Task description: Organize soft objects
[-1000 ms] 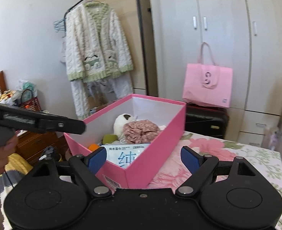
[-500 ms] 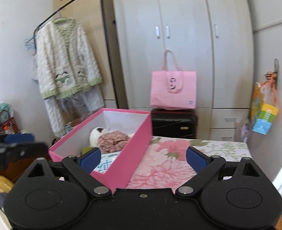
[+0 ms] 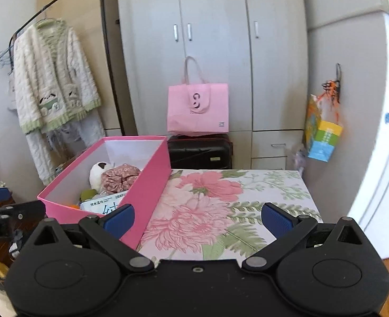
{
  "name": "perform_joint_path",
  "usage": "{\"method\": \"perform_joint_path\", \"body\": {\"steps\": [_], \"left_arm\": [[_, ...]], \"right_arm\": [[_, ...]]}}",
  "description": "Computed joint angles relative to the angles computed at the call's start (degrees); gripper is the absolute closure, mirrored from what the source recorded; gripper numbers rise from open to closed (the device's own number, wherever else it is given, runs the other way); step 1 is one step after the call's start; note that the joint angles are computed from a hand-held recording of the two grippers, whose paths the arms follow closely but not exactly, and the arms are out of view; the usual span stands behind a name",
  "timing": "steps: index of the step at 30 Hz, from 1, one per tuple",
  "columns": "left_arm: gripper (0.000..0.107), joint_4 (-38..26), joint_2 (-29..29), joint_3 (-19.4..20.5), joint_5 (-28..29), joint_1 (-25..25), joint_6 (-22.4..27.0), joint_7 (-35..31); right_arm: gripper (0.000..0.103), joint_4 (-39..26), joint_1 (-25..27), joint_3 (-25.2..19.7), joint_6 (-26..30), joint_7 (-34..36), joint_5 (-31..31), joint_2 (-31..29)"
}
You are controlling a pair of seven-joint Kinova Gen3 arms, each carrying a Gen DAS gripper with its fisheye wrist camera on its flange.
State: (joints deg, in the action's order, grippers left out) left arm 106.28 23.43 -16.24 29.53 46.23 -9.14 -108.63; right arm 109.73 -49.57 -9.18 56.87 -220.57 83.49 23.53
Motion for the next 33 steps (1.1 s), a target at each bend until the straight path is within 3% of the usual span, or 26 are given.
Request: {"method": "perform_joint_path", "body": {"steps": [2,6,18,29,33], "left_arm": [[0.005,0.8,-0.5,2.1,-1.1,-1.4,-1.5,0.4],[0.005,1.3,0.1,-0.6,3.5,2.4,-4.2,-3.9],[0.005,0.5,0.4,-0.5,16.3,3.8,-4.5,-16.3],[0.005,1.4,0.3,6.2,22.3,-0.5,-8.0,-24.1],[0.005,2.5,0.9,10.2,21.8,-2.8,-13.3,-23.1]], "right_arm": [[0.0,0.7,-0.7,-0.4,0.7,-1.1,-0.2,-0.5],[0.0,-0.2,-2.0,-0.8,3.2,-0.7,-2.2,-0.2],[0.0,-2.7,-3.7,0.1,4.2,2.7,-5.4,0.7],[0.0,-5.0,-6.5,1.3,8.9,5.4,-7.2,3.1],[0.0,-5.6,-7.7,1.8,11.5,5.9,-6.7,4.4]]}}
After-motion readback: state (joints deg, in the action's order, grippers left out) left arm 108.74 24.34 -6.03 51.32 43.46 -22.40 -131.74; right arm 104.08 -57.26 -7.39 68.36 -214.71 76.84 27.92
